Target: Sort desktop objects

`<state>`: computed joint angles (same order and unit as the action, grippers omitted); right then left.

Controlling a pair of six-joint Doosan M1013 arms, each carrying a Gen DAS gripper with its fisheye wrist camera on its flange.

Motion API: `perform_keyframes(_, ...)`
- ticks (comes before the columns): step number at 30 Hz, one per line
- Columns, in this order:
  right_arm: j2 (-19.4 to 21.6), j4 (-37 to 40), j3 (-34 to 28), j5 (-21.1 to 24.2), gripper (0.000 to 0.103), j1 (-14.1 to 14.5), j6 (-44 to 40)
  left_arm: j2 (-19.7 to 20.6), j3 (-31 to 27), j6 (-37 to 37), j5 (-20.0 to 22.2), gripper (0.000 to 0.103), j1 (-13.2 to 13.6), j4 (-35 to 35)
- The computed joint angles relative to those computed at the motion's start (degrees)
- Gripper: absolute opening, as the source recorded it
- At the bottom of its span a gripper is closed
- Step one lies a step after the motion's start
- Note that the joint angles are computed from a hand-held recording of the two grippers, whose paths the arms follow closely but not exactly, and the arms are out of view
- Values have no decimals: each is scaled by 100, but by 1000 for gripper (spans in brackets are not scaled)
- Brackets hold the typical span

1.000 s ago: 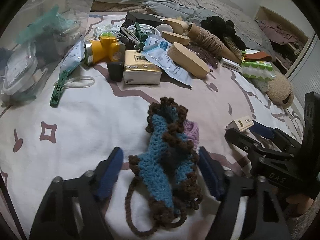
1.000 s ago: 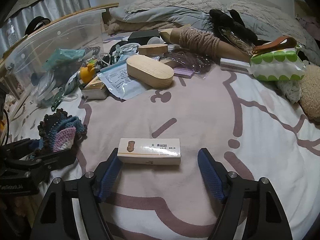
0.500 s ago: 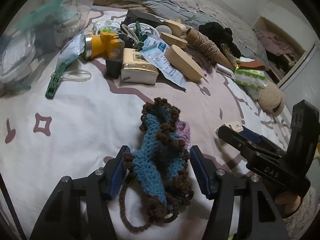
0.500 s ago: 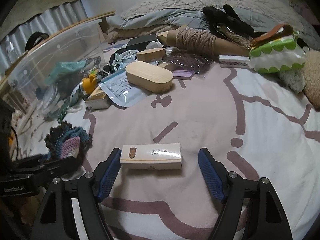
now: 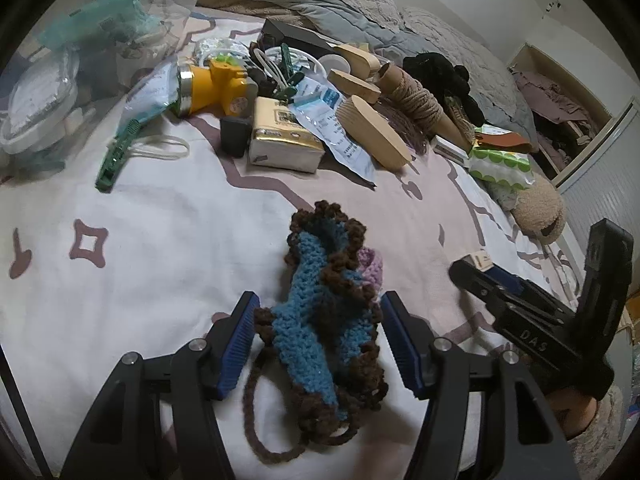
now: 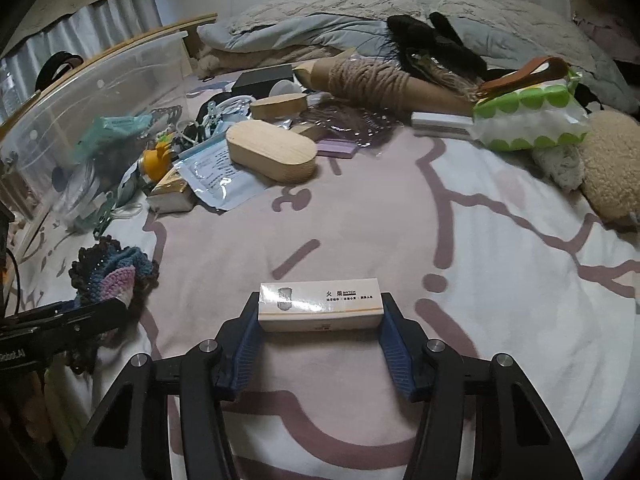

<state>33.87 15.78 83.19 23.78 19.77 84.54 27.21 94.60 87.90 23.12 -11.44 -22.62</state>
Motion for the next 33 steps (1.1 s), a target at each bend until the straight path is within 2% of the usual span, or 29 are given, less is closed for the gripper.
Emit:
perform_keyframes(3,-14,543,27,52,56,-55,-475,-47,47,-370,-142,63,-25,436)
perform_keyframes(5,-24,890,50,77,61,-87,-756,-72,74,-610,-215,70,-40,701)
perform_keyframes(7,-60,1041,96,47,84,-94,-862,-86,95,-631,-271,72,-33,711)
perform_keyframes(8,-108,1043,166,-76,85,-88,-856,-88,98,-618,-277,72,-30,686)
perform_keyframes(13,-217,1683,299,-113,85,-164,-1337,-103,117,-490,-294,72,-4,470)
perform_keyframes(16,-200,2324,283,52,85,-260,-1643,-106,119,-514,-293,72,1,482)
perform_keyframes(20,-137,2556,209,237,85,-280,-1725,-80,90,-527,-213,72,26,427)
perform_keyframes(24,-56,3106,127,559,85,-285,-2259,-64,76,-461,-169,72,37,374)
perform_keyframes(28,-52,2742,104,431,80,-206,-2066,-45,53,-434,-123,72,20,427)
perform_keyframes(32,-87,1774,126,75,80,-137,-1285,-48,48,-507,-110,72,18,501)
perform_keyframes(33,-93,1885,132,77,80,-155,-1397,-51,50,-525,-112,72,18,522)
